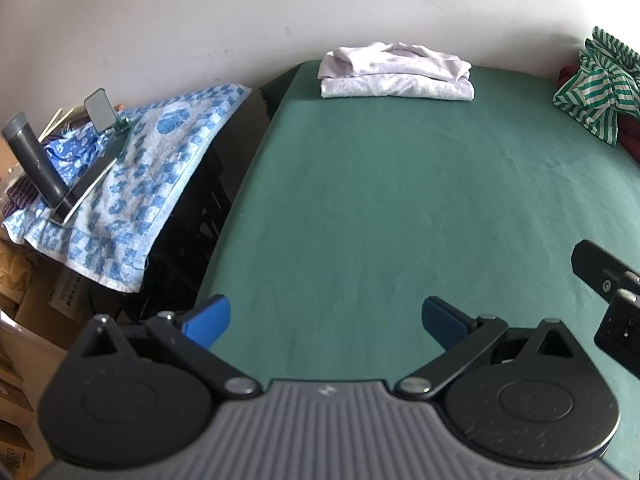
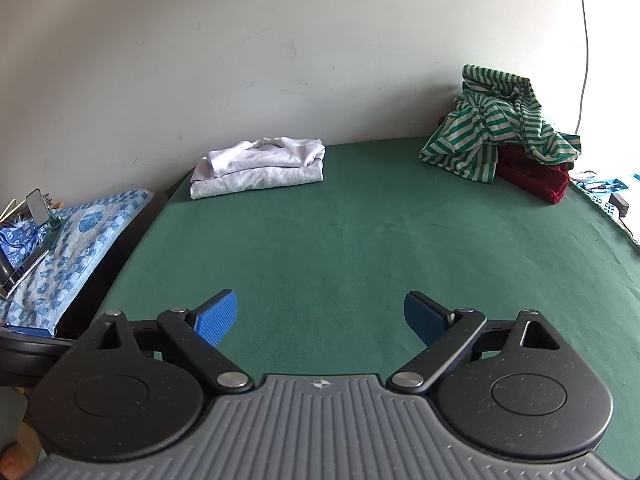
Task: Fold clothes
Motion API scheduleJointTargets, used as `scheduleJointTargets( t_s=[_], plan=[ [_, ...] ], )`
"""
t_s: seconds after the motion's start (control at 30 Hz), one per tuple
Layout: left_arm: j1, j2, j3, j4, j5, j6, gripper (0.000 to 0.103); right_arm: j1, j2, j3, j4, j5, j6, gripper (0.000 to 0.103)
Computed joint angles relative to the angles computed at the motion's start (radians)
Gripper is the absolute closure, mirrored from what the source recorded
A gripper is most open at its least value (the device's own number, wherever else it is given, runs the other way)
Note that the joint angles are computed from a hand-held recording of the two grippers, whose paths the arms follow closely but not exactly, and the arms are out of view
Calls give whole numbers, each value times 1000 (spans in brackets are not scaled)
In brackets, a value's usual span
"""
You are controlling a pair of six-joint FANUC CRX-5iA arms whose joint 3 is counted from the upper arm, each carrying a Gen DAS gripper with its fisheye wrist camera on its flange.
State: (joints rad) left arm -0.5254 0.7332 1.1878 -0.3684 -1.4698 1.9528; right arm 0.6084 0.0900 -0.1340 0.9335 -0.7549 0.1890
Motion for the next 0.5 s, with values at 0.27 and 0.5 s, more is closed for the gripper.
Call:
scheduleJointTargets(
  t_s=[0.27, 0.5],
  plan=[
    [7, 7, 5, 9, 0, -5, 1, 0, 8, 8, -8, 0, 9, 10],
    [7, -4, -17, 7, 20, -2, 1, 0, 11, 5, 11, 1, 0, 11]
  ],
)
